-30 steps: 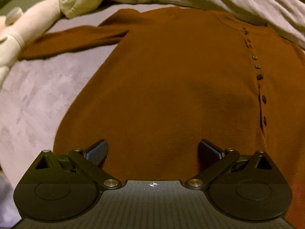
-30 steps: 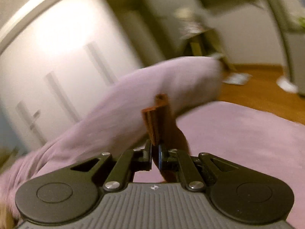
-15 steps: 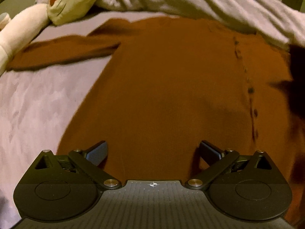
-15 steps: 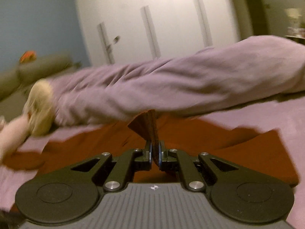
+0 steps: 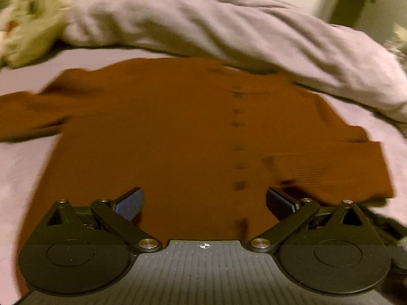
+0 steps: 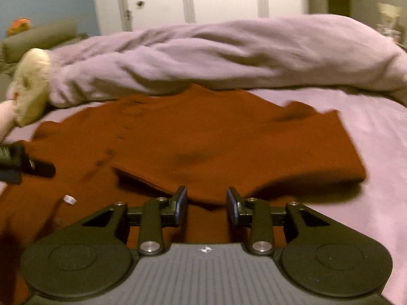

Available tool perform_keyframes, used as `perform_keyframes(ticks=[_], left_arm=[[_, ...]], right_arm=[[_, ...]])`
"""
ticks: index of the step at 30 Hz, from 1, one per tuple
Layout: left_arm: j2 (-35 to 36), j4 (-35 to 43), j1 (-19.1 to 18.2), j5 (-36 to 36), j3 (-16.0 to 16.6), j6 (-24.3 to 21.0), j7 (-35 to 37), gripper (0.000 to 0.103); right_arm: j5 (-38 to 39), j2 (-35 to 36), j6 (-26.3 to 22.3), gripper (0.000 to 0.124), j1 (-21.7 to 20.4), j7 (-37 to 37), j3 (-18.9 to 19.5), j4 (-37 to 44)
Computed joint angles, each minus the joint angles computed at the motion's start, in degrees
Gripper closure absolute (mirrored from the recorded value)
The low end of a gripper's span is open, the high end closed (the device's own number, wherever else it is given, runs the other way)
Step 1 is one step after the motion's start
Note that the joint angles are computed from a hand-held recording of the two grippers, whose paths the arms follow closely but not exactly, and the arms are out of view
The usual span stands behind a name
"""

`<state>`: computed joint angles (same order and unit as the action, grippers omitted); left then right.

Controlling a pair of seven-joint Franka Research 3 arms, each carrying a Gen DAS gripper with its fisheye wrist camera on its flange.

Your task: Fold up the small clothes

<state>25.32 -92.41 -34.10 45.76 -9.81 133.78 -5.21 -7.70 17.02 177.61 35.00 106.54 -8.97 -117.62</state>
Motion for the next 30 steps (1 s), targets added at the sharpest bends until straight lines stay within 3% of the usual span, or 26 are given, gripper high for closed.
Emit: perform_keyframes(ticks=[3, 7, 11, 14, 15, 17, 19, 20, 22, 23, 26, 30], left_arm=[[5.01, 6.39, 0.71, -2.85, -0.93, 2.74, 5.41, 0.000], [8.61, 10.38, 0.52, -6.48, 0.03, 8.07, 7.28, 0.000], [11.64, 13.42, 0.51, -10.59, 0.96, 10.64, 8.44, 0.001], [12.85, 14.07, 0.92, -13.19, 1.26, 13.01, 9.28, 0.020], [13.75, 15.09, 1.28, -14.44, 0.87, 13.24, 10.57, 0.032], [15.87, 18.59, 0.94, -16.10, 0.79, 10.50, 13.95, 0.036], [17.79, 21.96, -0.31, -16.13, 1.83, 7.87, 16.02, 0.043], [18.54, 23.25, -0.81, -16.07, 2.27, 6.87, 16.85, 0.052], [18.96, 24.65, -1.76, -15.70, 3.22, 4.15, 18.02, 0.082], [18.72, 24.33, -1.96, -15.40, 3.53, 4.04, 18.12, 0.089], [16.30, 19.67, -1.25, -15.01, 3.78, 9.03, 16.21, 0.095], [13.96, 17.08, -2.13, -12.01, 5.18, 9.57, 14.39, 0.096]], right_arm=[[-0.06, 0.53, -1.85, 0.093, 0.94, 4.02, -2.37, 0.73], [-7.13, 0.77, -1.83, 0.093, 6.21, 12.01, -9.58, 0.47], [-10.70, 0.20, -1.63, 0.093, 5.11, 14.98, -9.34, -0.07], [-12.32, 0.10, -1.08, 0.093, 4.55, 17.12, -9.42, -0.08], [-13.38, 0.22, -0.80, 0.093, 5.19, 18.40, -10.39, -0.06], [-13.87, 0.09, -0.64, 0.093, 4.76, 19.52, -10.35, -0.24], [-11.91, 0.05, -0.34, 0.093, 2.04, 18.32, -7.50, -0.29], [-11.48, 0.10, -0.19, 0.093, 1.63, 18.03, -7.05, -0.29], [-11.15, 0.25, 0.95, 0.093, 1.60, 17.37, -7.01, -0.51], [-11.29, 0.40, 1.26, 0.095, 2.36, 17.25, -7.76, -0.48], [-10.85, 0.82, 1.62, 0.096, 3.91, 16.49, -9.18, -0.32], [-8.35, 1.21, 1.78, 0.096, 3.43, 14.45, -8.25, -0.10]])
